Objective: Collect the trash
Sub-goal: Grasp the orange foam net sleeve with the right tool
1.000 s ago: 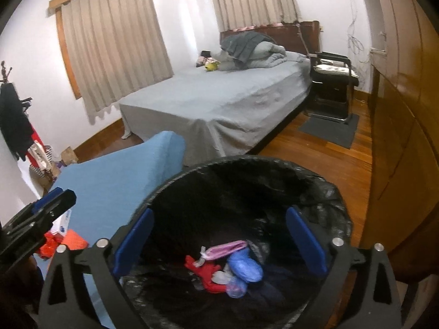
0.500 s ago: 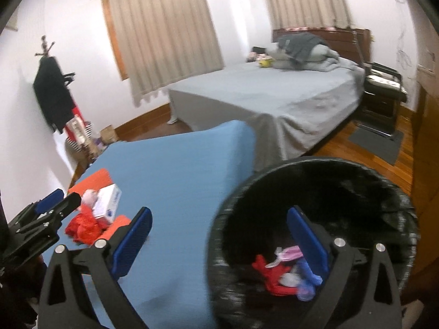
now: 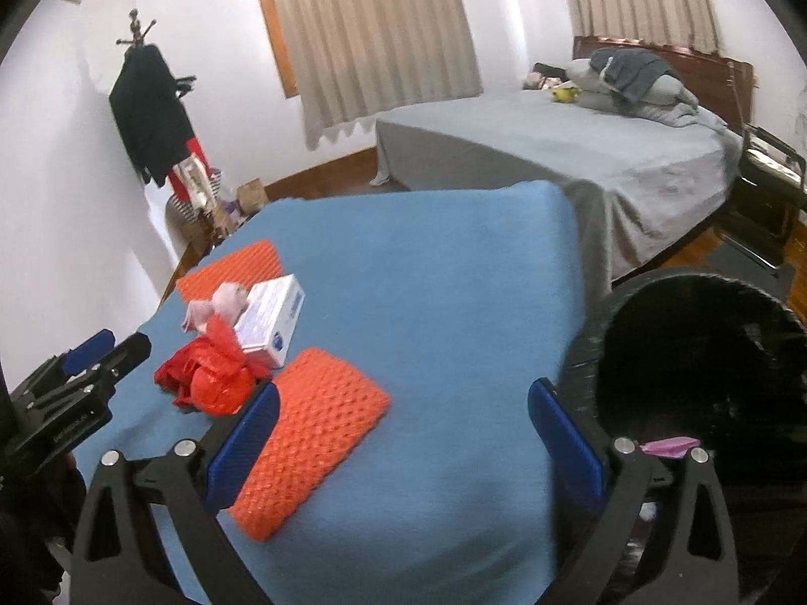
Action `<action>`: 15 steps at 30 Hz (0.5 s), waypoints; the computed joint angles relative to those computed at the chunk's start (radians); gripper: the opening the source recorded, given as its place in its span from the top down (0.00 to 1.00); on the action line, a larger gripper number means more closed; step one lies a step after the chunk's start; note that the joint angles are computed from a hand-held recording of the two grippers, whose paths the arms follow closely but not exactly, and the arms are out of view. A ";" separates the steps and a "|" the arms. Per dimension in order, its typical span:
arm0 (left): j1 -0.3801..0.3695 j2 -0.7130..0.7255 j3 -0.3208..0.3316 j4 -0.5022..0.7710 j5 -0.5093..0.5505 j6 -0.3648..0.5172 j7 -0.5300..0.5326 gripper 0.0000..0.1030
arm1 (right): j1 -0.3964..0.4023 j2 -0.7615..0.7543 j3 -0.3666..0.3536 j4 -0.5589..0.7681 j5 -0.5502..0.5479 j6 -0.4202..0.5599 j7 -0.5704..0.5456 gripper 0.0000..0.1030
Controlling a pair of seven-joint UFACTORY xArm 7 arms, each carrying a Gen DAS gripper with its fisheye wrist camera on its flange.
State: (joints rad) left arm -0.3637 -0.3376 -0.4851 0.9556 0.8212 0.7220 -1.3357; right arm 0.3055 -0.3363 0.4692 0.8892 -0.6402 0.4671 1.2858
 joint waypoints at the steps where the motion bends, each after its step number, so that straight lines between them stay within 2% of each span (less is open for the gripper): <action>1: -0.001 -0.009 0.006 -0.011 -0.003 -0.002 0.002 0.32 | -0.002 0.015 0.005 0.008 -0.005 0.002 0.000 0.06; 5: 0.007 -0.042 0.015 -0.052 -0.017 -0.012 0.012 0.32 | 0.017 0.095 0.007 0.047 -0.034 0.019 0.012 0.08; 8: 0.018 -0.063 0.011 -0.078 -0.027 -0.024 0.012 0.32 | 0.056 0.148 -0.021 0.070 -0.043 0.031 0.002 0.12; 13: 0.039 -0.083 0.003 -0.102 -0.046 -0.046 0.026 0.32 | 0.129 0.199 -0.092 0.072 0.031 0.008 -0.066 0.24; 15: 0.047 -0.082 -0.006 -0.101 -0.050 -0.046 0.028 0.32 | 0.153 0.211 -0.117 0.065 0.090 -0.023 -0.117 0.33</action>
State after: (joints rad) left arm -0.3166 -0.4191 -0.4909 0.8545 0.7707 0.6763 -1.3079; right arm 0.4580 -0.1257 0.3524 0.9540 -0.5504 0.4445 1.1688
